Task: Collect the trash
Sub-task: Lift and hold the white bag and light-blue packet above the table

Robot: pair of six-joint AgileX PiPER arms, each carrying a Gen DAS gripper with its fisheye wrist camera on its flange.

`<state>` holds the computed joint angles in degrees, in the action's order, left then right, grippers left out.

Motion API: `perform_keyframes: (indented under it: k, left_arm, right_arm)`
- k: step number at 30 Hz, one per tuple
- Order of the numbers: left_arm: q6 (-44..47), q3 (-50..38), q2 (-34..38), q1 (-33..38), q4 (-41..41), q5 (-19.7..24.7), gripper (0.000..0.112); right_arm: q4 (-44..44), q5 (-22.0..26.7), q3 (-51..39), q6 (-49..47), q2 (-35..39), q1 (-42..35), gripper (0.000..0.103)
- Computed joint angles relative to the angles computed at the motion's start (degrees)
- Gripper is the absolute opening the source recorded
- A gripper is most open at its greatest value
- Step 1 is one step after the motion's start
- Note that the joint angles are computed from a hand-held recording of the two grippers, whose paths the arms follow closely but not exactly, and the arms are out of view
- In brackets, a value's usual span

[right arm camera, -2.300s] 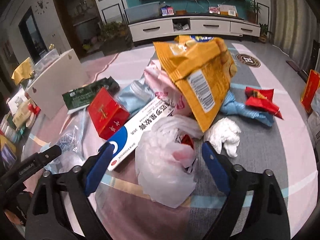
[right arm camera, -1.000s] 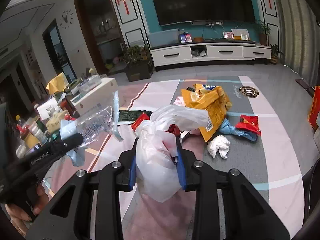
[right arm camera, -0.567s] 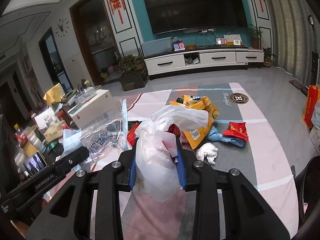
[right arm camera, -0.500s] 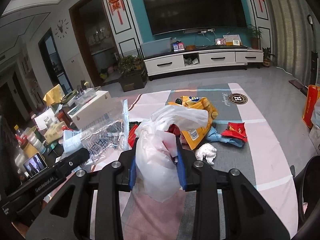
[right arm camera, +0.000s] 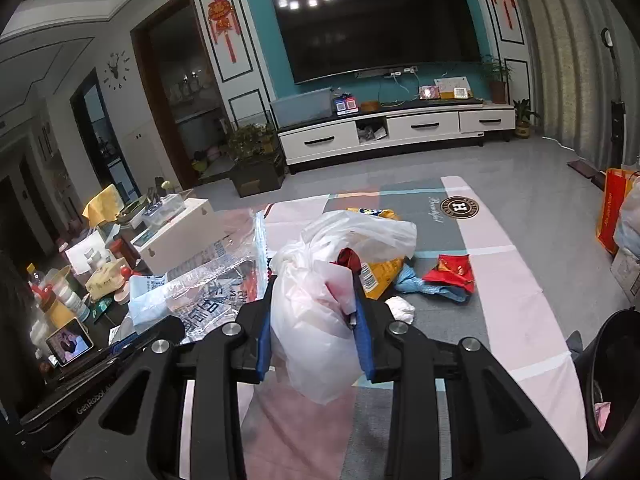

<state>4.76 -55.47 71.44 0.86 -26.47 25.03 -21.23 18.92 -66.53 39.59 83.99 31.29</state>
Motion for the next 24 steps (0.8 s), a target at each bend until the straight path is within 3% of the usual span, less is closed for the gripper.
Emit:
perform_keyframes:
  k: [24]
  left_arm:
    - [3.1, 1.1, -2.4, -5.0, -1.8, -0.5, 0.033]
  right_arm:
    - [-4.3, -0.6, 5.9, 5.7, -5.0, -2.4, 0.034]
